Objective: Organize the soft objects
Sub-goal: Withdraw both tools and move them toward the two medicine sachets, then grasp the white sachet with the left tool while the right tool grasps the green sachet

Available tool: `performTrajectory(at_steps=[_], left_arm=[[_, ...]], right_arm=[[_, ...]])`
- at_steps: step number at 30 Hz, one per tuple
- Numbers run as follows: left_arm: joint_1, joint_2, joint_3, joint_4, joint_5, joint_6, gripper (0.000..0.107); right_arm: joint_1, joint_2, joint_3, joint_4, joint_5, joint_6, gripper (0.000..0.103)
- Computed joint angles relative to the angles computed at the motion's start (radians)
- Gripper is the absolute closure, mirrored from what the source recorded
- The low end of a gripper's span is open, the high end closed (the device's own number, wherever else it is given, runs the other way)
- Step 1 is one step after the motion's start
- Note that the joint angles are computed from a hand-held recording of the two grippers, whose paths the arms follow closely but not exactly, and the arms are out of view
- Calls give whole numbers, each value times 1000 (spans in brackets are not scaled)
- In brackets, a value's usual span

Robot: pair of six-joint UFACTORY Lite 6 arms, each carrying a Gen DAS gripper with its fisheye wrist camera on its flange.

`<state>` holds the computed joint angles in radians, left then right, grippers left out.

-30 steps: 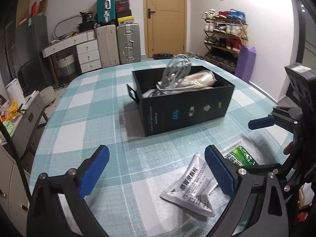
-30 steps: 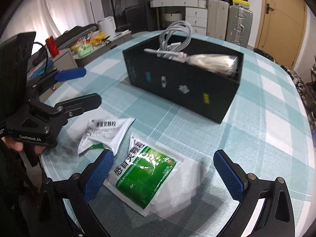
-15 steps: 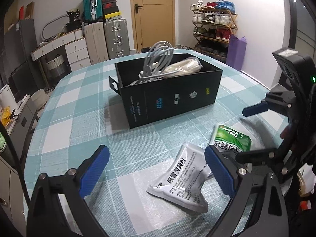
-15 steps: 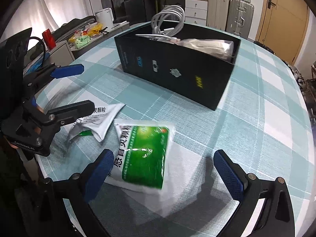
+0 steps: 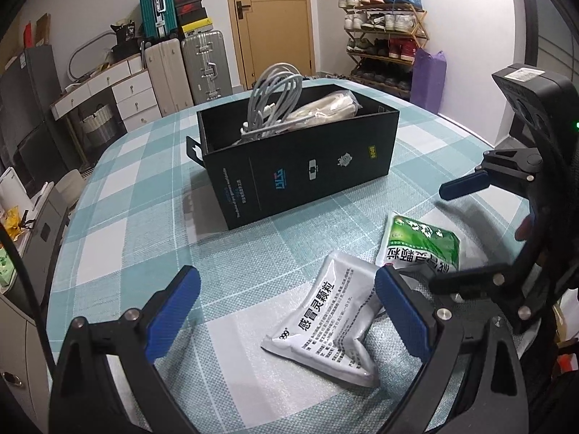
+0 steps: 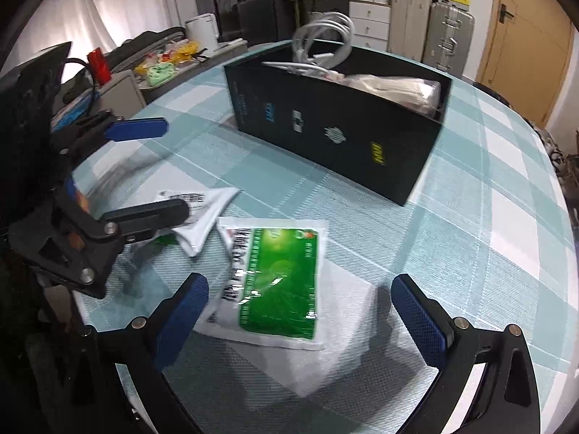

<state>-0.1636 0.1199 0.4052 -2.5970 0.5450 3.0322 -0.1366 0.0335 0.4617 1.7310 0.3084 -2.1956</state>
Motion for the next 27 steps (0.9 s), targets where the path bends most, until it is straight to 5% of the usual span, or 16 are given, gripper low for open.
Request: performTrajectory(at_steps=[14, 19, 27], left_arm=[[-13, -23, -21, 75, -5, -11, 9], [21, -39, -20, 249, -4, -133, 9], [-74, -2, 4, -7, -75, 46, 9]], right_arm=[[-22, 60, 20, 203, -11, -197, 1], [-23, 58, 10, 244, -4, -246, 1], [-32, 57, 5, 237, 5, -253, 1]])
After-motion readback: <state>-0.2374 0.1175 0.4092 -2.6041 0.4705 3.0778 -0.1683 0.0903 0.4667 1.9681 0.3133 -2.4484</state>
